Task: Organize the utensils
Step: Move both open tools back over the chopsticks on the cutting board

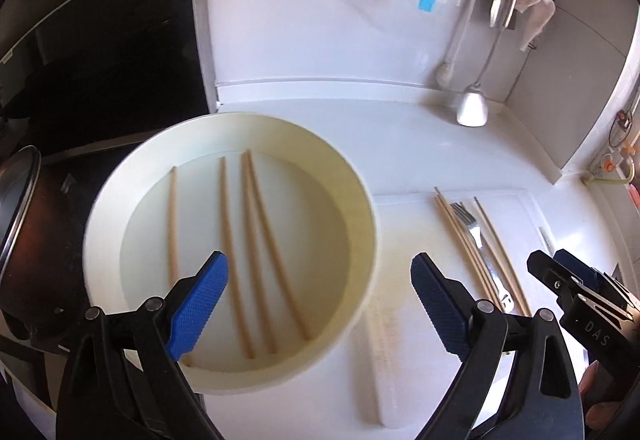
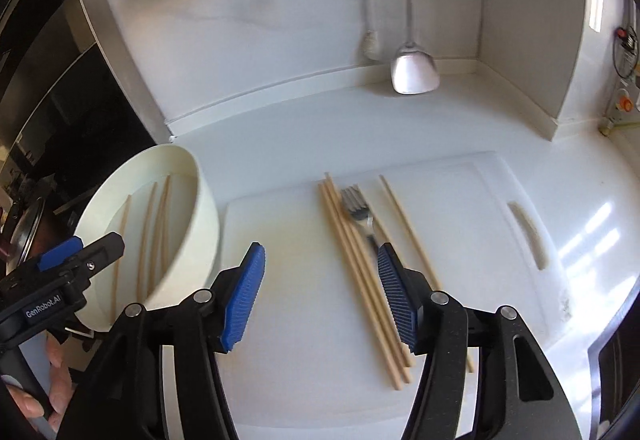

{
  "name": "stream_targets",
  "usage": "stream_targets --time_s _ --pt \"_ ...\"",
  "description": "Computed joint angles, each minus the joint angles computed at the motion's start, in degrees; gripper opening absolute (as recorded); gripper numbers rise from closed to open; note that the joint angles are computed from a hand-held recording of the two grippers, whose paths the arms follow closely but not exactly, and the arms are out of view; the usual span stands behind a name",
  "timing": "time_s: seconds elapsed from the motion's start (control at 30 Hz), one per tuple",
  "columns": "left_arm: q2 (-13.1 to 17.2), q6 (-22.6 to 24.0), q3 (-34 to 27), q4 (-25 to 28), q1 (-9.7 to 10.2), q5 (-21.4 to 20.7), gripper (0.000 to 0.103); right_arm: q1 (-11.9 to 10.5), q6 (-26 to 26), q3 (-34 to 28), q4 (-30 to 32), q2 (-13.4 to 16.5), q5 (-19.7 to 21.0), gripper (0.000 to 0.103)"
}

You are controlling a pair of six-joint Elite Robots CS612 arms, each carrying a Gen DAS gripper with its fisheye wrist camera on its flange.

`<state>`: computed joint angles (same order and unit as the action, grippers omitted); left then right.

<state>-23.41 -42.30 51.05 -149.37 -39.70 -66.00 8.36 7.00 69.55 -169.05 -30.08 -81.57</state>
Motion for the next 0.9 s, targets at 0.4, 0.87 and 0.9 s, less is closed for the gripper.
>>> stream_targets --time_s 0.4,0.87,0.9 --pt "8.8 -10.4 -18.7 17.1 -5.32 3.5 0.095 -8.0 -8.3 5.4 -1.0 -0.8 8.5 0.059" --pt "13.0 -20.3 -25.7 27.8 -7.31 10.1 0.096 -9.6 -15.1 0.3 0.9 3.6 14.7 0.059" --pt "13.6 -19.9 -26.4 27.8 -7.28 10.6 0.096 -9.4 -14.8 -0.2 0.3 4.2 14.3 0.059"
